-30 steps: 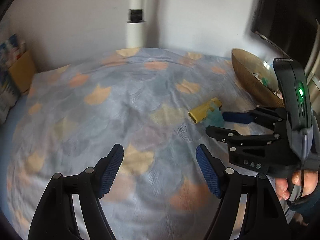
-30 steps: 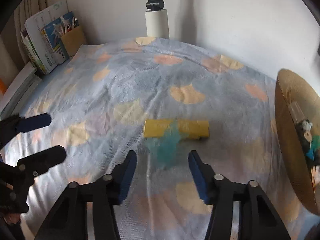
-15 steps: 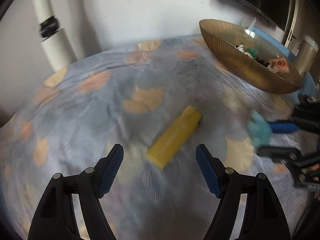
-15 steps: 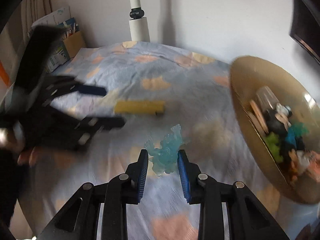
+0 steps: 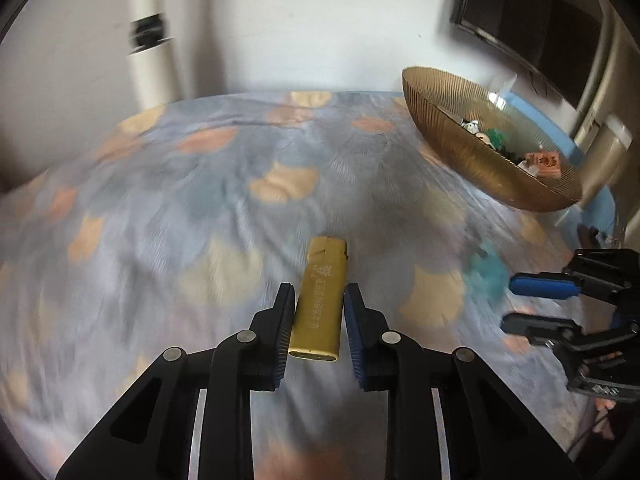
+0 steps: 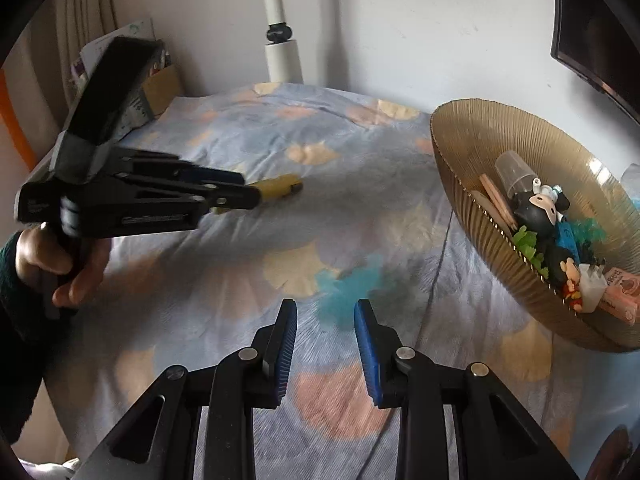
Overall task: Organize rigid objects
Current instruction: 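Reopen the left tool around the yellow lighter while the right tool grasps the teal figure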
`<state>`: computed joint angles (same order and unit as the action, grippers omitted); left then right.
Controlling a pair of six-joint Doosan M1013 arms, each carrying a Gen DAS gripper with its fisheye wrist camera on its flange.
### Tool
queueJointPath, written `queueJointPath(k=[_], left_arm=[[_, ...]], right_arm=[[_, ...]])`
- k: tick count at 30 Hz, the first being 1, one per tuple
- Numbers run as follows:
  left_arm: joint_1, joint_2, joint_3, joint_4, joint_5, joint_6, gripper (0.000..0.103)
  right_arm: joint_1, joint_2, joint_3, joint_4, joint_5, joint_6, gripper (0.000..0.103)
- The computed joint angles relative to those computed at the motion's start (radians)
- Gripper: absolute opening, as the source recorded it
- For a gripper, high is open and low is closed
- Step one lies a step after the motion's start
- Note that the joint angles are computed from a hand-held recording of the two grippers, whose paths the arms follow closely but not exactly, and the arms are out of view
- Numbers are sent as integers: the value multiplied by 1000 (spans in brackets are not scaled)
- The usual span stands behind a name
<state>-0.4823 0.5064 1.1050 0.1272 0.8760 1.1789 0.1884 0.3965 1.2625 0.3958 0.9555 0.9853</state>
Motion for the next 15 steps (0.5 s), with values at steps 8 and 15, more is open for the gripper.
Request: queueJointPath(k=[8,15], left_arm=[[-45,-117,181,91,-73,-244,20],[-46,-129,207,59,-95,-278,40]], right_arm=[[-27,-23,38,31,64,64,34],[-34,9,-21,25,142,169,61]])
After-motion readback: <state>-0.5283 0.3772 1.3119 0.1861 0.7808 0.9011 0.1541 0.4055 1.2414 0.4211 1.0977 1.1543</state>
